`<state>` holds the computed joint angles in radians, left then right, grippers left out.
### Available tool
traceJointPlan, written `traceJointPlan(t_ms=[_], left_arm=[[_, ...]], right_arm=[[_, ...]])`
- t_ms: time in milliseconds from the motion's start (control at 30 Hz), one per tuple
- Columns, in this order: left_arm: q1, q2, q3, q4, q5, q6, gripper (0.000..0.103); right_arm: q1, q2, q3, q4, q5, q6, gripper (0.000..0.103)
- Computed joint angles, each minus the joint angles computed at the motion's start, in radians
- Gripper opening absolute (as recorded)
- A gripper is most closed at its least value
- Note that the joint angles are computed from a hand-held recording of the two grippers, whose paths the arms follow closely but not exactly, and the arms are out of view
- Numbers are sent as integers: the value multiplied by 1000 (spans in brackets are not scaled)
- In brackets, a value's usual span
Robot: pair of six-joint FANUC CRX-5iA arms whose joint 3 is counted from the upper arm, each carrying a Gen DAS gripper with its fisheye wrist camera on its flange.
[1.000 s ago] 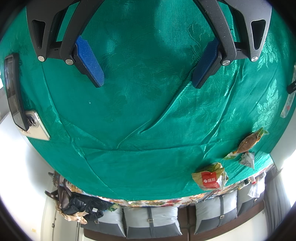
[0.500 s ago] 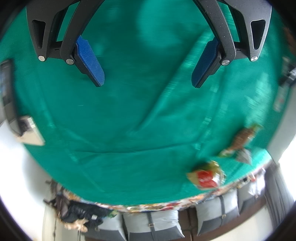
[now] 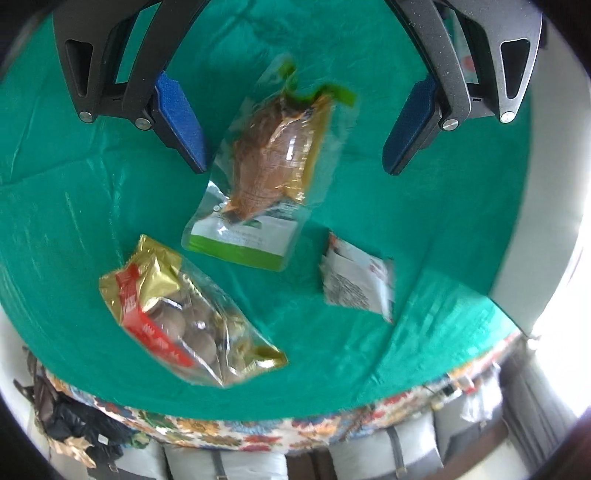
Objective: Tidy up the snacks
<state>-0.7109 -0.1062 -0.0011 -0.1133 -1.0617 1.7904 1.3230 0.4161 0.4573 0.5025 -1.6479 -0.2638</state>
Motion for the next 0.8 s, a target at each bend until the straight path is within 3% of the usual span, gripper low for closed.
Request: traceJointPlan(t_ms=[67, 167, 400, 667, 733, 767, 800], left_arm=[[1, 0, 0, 1, 1, 0, 103], [1, 3, 2, 0, 1, 1, 103], [1, 3, 2, 0, 2, 0, 103], [2, 1, 0, 4, 2, -6, 103], [10, 3, 3, 35, -25, -53, 102], [13, 2, 6, 50, -42, -71, 98], [14, -8, 1, 61, -41, -87, 79]], right_arm=[[13, 37, 55, 11, -86, 33, 62], [41, 15, 25, 12, -83, 60, 53], [160, -83, -132, 27, -32, -69, 52], [321, -54, -142, 67, -104, -204, 52], [356, -67, -159, 69, -93, -267, 52], [373, -80, -176, 74, -79, -305, 52], [385, -95, -195, 77, -65, -337, 52]])
